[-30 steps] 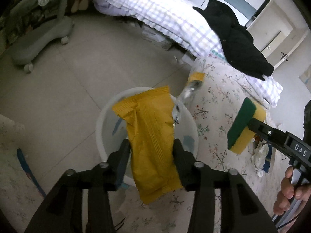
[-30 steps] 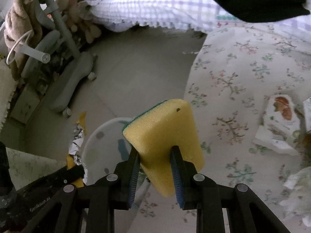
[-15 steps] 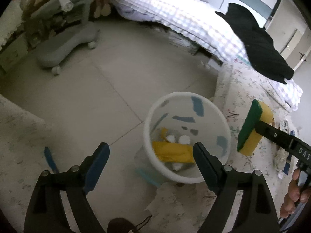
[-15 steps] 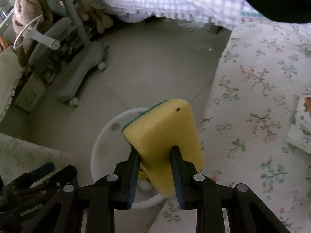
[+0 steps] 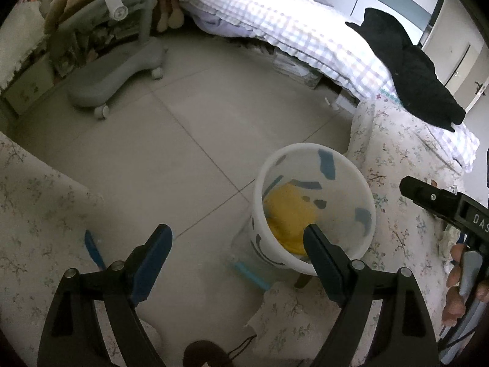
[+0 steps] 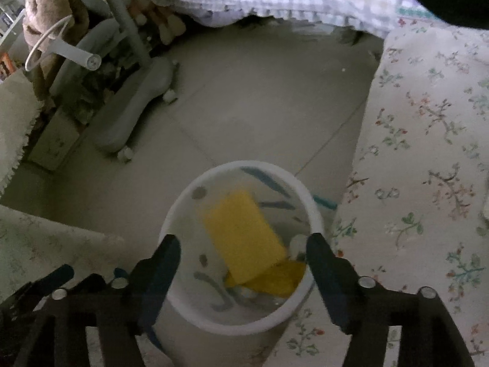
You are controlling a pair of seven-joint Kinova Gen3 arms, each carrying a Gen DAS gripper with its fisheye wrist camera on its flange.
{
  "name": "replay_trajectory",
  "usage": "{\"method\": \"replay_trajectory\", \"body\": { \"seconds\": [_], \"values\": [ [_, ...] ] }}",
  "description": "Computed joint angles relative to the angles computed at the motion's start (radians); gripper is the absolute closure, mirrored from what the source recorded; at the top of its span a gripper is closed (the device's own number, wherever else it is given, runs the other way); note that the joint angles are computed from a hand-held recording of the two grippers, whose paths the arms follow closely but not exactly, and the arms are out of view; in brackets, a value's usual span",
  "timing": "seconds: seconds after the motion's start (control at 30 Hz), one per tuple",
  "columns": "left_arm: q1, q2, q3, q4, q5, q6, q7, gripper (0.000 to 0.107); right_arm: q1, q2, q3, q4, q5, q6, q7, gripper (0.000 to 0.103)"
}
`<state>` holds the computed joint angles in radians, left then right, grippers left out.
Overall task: Collect trash
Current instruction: 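Grasp crumpled tissues with the left gripper while the right grasps a white carton strip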
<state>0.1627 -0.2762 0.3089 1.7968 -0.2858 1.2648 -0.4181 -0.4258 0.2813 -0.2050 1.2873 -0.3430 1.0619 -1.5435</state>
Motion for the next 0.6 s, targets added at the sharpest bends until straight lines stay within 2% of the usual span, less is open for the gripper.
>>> {"method": "replay_trajectory", "body": {
  "seconds": [0.13, 0.2, 0.3, 0.47, 0.6],
  "values": [
    [0.005, 0.001, 0.015, -0.015, -0.007, 0.007, 0.003, 0.018, 0.004, -0.026, 0.008, 0.008, 0.019, 0.003, 0.000, 0.014],
    [0.010, 0.001, 0.026, -0.021, -0.012, 0.007, 0.010, 0.016, 0.014, -0.046, 0.010, 0.016, 0.021, -0.003, 0.018, 0.001],
    [0.020, 0.012, 0.045, -0.040, -0.025, 0.011, 0.019, 0.010, 0.027, -0.083, 0.016, 0.035, 0.030, -0.016, 0.047, 0.001],
    [0.043, 0.024, 0.071, -0.071, -0.051, 0.002, 0.046, 0.010, 0.063, -0.147, 0.037, 0.073, 0.053, -0.029, 0.127, 0.001],
    [0.065, 0.037, 0.095, -0.096, -0.079, -0.010, 0.071, 0.005, 0.132, -0.172, 0.064, 0.079, -0.018, -0.006, 0.211, 0.001]
  ]
}}
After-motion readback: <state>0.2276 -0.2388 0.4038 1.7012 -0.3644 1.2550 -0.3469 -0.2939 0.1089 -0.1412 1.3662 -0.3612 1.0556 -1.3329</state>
